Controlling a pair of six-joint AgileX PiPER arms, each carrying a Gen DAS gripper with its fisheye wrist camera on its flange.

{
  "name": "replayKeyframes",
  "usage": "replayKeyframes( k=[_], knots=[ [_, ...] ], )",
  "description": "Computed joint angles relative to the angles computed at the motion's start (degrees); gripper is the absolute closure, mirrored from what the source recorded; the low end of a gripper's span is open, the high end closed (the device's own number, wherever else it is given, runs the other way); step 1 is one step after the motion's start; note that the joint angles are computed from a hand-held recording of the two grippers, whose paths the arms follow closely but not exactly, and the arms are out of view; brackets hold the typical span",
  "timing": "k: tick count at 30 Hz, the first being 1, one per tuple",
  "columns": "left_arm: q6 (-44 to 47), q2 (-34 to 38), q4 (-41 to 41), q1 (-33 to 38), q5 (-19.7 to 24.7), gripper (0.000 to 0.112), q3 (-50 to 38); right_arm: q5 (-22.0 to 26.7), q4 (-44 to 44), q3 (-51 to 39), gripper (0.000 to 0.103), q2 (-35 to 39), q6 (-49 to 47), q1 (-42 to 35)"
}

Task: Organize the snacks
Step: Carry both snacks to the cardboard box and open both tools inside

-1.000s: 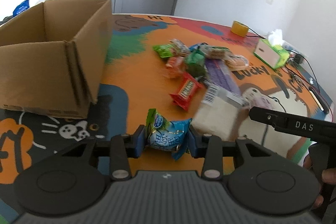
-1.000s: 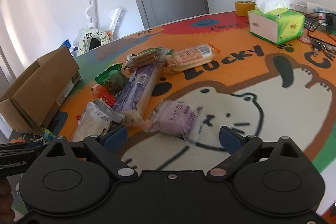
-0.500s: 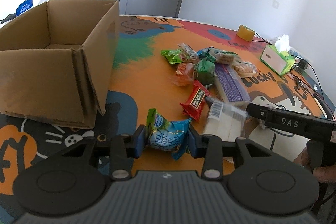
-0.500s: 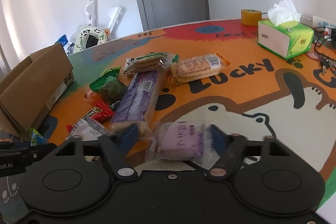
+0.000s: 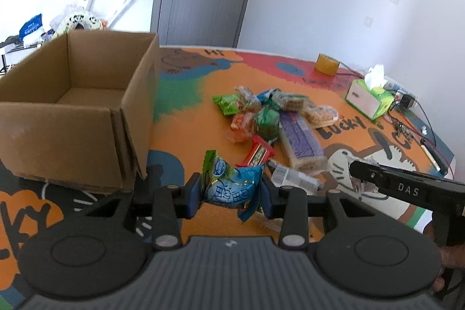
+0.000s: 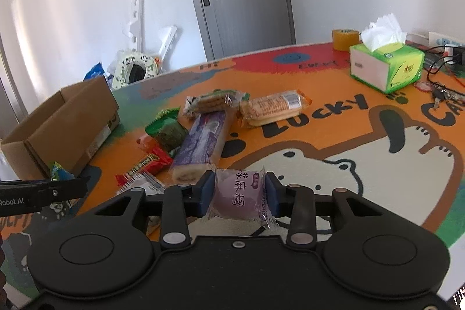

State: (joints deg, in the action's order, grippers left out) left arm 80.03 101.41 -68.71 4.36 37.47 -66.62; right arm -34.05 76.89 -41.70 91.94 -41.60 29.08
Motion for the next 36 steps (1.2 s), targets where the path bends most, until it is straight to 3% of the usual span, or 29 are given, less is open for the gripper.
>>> replayKeyframes(
  k=[9,20,36],
  knots=[
    [3.8,-3.6,-4.4,3.3,3.5,0.072,0.7,-3.7,0.9,-0.8,0.065,-3.1,-2.0,4.5],
    [6.0,-5.5,-8.0,7.4,5.4,0.072,-0.9,-2.3,-3.1,-7.9,0.065,-0.3,-3.3,7.0],
    [3.4,2.2,-9.3,10.5,4.0,0.072,-11.6,2.4,-2.7,-22.8,0.065,9.2,-9.9,6.6]
  ],
)
